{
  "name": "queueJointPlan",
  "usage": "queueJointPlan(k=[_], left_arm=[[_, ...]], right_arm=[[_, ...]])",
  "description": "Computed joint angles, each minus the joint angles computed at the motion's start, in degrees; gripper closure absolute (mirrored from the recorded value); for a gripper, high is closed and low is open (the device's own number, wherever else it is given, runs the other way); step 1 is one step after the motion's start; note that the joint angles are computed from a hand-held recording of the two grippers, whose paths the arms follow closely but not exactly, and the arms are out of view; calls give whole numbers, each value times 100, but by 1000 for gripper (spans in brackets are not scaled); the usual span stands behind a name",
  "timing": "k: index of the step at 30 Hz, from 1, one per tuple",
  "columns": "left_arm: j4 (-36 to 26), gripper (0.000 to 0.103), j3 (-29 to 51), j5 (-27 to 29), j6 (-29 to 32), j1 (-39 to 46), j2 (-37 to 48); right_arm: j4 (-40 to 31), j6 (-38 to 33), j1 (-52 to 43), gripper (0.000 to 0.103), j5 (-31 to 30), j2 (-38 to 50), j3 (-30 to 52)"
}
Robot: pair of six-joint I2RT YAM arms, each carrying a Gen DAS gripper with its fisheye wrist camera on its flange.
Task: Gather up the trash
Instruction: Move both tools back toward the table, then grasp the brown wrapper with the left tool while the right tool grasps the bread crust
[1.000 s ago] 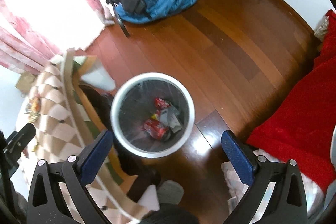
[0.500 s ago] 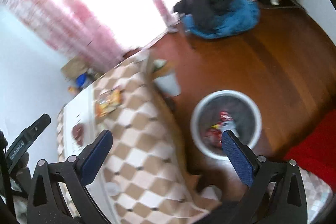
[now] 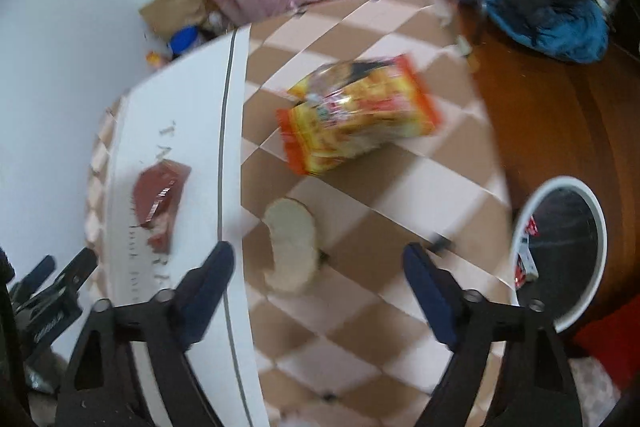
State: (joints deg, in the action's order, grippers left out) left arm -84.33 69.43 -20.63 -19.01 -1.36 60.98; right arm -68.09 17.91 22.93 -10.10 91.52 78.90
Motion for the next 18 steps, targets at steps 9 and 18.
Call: queueJointPlan(k=[9, 18], left_arm=[[712, 0, -335, 860, 573, 343, 153], [1278, 0, -73, 1023, 966, -399, 1352]], right_arm=[[807, -30, 835, 51, 910, 311, -415], [861, -184, 241, 68, 695, 4, -750]])
